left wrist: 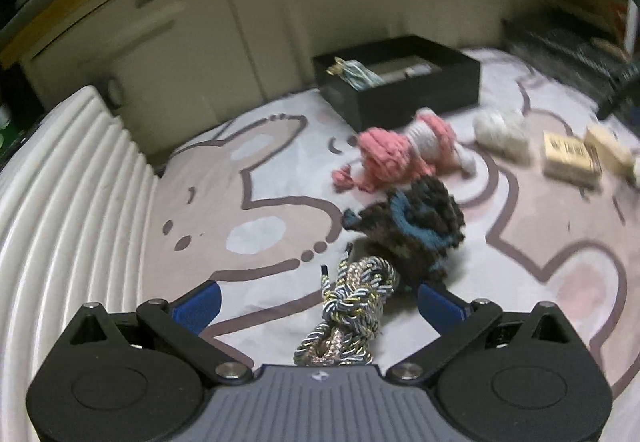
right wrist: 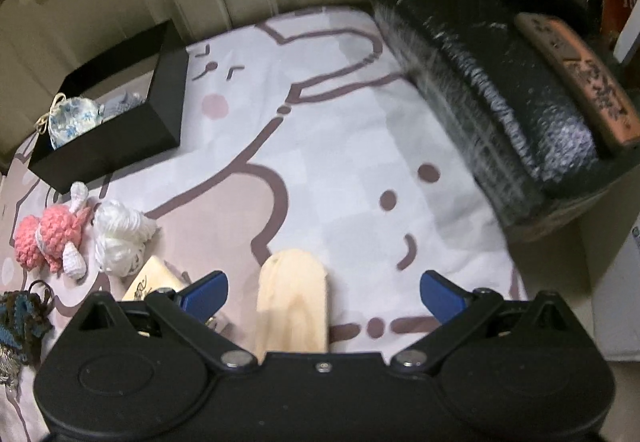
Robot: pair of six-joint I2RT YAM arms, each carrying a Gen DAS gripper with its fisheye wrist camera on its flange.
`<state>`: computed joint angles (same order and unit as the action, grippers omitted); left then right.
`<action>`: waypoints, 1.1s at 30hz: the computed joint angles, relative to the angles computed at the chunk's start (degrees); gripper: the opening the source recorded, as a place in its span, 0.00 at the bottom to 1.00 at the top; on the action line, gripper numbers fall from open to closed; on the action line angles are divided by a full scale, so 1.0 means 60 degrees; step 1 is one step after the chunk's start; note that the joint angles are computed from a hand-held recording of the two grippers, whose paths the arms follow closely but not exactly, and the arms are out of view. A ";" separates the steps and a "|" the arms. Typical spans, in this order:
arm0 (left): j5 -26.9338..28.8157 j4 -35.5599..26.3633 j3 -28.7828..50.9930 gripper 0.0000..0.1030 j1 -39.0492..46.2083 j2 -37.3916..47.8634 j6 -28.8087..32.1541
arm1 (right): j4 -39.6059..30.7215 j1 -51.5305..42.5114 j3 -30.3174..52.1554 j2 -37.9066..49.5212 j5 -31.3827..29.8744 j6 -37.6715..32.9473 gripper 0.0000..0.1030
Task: Organize objects
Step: 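Grasp the braided rope keychain with the left tool while the right tool grasps the wooden paddle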
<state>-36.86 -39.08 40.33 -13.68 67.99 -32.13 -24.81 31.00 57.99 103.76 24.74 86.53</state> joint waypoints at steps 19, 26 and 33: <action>0.2921 0.1293 0.0077 0.46 0.1940 0.1328 0.2438 | -0.0611 -0.0388 0.1445 0.1452 -0.1417 -0.1057 0.66; 0.3273 0.1187 0.0257 0.38 0.2142 0.1495 0.1590 | -0.0675 -0.0443 0.1723 0.1656 -0.1604 -0.1414 0.44; 0.3304 0.0464 0.0489 0.38 0.2122 0.1257 0.0726 | -0.1332 -0.0248 0.2158 0.1586 -0.1495 -0.1659 0.44</action>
